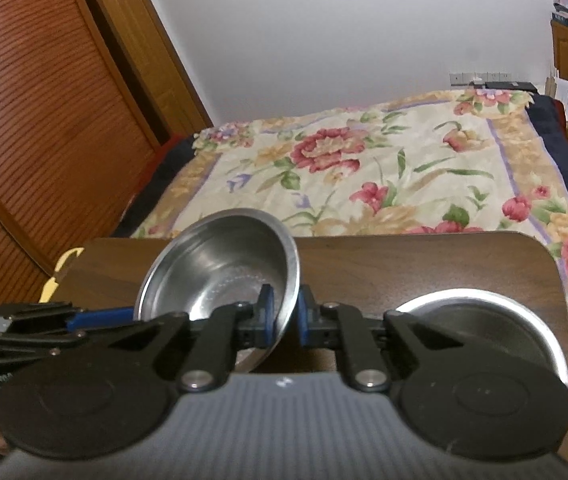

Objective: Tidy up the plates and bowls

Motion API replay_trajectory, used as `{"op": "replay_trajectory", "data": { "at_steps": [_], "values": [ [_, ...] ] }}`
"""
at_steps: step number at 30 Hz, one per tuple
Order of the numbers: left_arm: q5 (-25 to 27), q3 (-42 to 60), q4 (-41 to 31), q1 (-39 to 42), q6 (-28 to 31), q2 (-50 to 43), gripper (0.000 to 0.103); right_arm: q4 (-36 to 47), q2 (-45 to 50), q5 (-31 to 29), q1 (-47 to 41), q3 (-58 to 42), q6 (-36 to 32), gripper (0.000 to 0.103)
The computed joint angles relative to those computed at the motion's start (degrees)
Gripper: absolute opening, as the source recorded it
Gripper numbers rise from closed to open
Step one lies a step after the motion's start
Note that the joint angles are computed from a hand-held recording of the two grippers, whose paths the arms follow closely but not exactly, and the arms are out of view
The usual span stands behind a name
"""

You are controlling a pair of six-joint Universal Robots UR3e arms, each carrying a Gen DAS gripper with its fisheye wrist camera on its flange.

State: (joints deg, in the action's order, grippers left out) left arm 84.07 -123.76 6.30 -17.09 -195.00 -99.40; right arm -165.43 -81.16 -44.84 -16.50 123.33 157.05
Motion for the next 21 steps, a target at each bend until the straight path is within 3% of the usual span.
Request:
{"op": "replay_trajectory", "data": {
  "at_steps": [11,21],
  "values": [
    [3.33,-0.66,-1.72,-4.43,-0.42,6.3,0.03,4.92,-10.65,2.3,-4.19,4.89,-3.08,0.014],
    [7.92,-1.71,-2.6,-10.09,-0.62,11.27,0.03,17.19,-25.01,7.36,-11.53,10.5,-9.9,0.014]
  ]
}}
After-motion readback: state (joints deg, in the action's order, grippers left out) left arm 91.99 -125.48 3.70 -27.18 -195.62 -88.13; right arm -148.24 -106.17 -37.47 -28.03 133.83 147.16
